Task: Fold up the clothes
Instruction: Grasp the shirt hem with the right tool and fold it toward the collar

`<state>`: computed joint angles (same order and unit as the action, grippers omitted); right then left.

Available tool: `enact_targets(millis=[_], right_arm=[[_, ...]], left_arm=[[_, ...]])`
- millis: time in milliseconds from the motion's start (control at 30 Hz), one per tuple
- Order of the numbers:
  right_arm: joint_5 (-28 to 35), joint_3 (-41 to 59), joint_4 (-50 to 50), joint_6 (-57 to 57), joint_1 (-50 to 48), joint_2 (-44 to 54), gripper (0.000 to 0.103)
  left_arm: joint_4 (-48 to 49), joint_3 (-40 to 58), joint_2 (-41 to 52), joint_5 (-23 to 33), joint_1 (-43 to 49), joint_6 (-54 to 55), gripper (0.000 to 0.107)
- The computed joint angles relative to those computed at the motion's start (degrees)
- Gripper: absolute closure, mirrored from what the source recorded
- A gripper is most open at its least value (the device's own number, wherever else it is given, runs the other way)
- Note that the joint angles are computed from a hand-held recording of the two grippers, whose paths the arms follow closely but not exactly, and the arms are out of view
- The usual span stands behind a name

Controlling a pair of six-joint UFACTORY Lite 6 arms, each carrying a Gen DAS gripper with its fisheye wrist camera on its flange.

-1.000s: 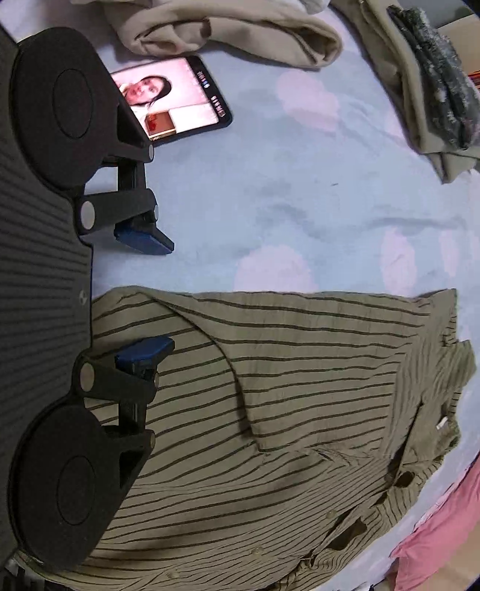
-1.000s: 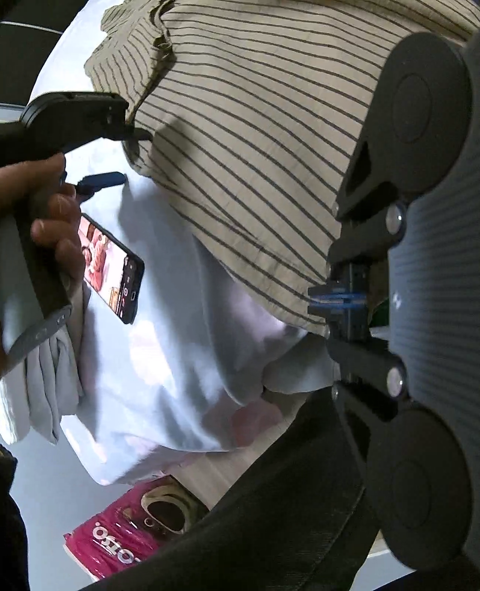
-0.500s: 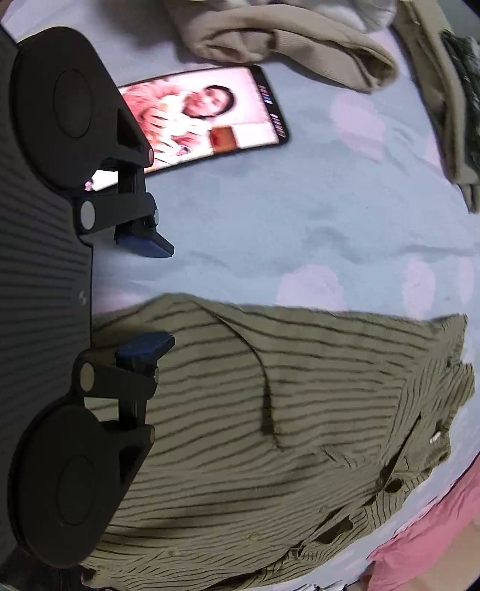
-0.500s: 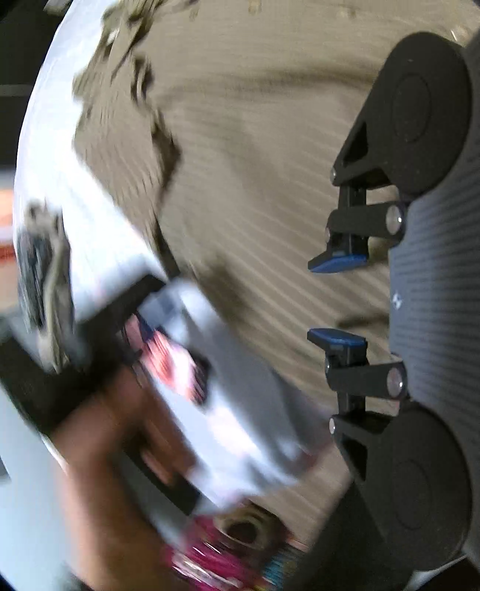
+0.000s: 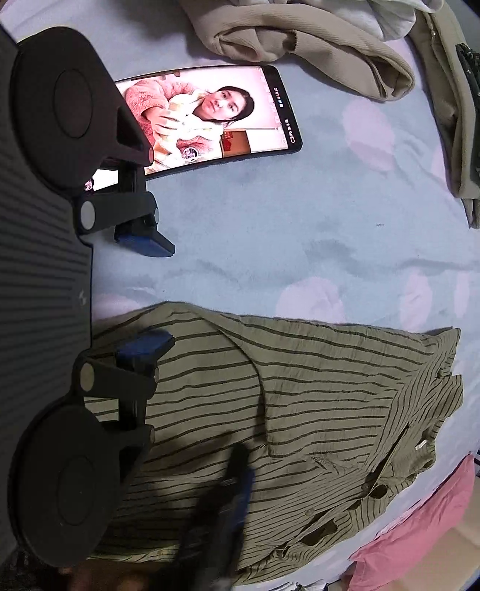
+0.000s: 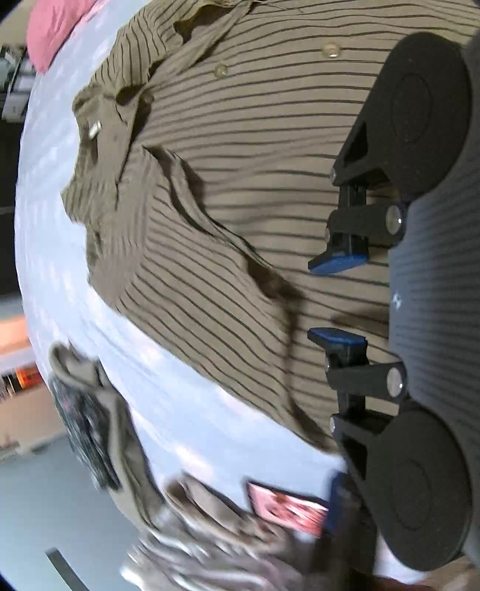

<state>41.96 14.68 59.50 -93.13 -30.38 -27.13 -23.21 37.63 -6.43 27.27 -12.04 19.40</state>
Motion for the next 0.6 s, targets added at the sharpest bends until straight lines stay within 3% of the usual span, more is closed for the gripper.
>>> enact_targets(millis=[133, 167, 233, 300, 400, 433, 467, 600], right_arm=[[-5.8, 3.7, 8.8, 0.0, 5.1, 9.2, 0.066], [-6.5, 4.8, 10.1, 0.2, 6.0, 11.4, 0.073], [-6.6, 6.8, 11.8, -0.4, 6.5, 14.6, 0.097], [-3.1, 8.6, 8.8, 2.6, 4.2, 15.8, 0.097], [3.1, 10.8, 3.6, 7.3, -0.3, 16.4, 0.081], [4.0, 10.7, 2.8, 8.3, -1.0, 16.1, 0.063], [4.7, 10.7, 2.3, 9.0, -1.6, 15.9, 0.059], [6.1, 10.8, 3.6, 10.7, -1.1, 17.6, 0.059]], left_arm=[[1.2, 0.1, 0.2, -0.3, -1.3, -1.0, 0.063], [1.4, 0.2, 0.3, -0.5, -1.7, -1.3, 0.063], [2.0, 0.8, 0.7, -0.3, -2.6, -1.8, 0.063], [2.2, 1.2, 0.5, 0.1, -3.3, -2.0, 0.063], [3.3, 1.5, 0.9, -0.2, -4.6, -3.5, 0.063], [3.8, 1.3, 0.9, -0.4, -5.0, -4.2, 0.063], [4.0, 0.7, 0.3, -0.5, -5.1, -4.3, 0.063], [4.2, -1.3, -1.8, -0.8, -5.1, -4.1, 0.063]])
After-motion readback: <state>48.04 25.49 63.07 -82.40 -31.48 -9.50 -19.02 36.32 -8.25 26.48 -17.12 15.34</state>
